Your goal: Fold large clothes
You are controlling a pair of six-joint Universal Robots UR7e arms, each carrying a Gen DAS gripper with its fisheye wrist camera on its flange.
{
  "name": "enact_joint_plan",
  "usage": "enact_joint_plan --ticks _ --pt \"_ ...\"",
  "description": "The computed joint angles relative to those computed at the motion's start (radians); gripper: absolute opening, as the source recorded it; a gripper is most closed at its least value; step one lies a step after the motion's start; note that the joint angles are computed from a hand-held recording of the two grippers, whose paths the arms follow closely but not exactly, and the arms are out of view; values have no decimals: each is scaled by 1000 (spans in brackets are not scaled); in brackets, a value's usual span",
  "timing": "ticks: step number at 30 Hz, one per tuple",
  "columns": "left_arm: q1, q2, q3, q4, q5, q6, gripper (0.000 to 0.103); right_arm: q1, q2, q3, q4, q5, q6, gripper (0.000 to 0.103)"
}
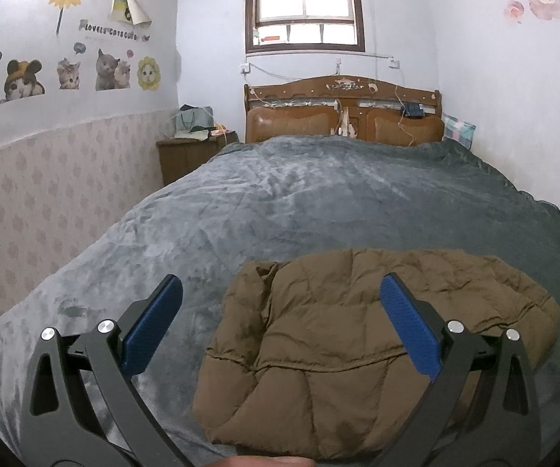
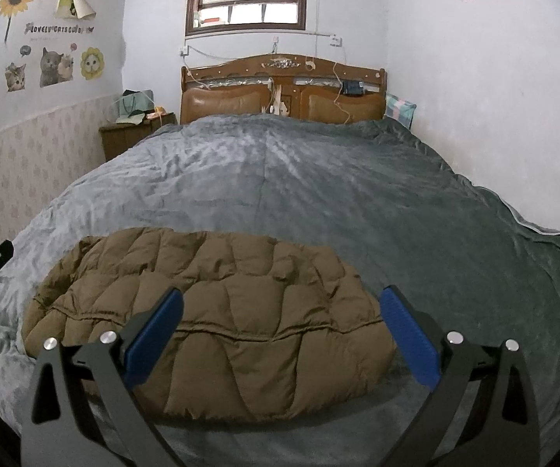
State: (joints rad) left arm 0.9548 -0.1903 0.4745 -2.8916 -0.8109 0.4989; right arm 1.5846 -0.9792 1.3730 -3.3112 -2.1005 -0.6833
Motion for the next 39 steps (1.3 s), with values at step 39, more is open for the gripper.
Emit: enact_joint_plan --ticks 39 --pt "15 -32 45 -17 -49 -33 100 -5 -2 1 0 5 -5 101"
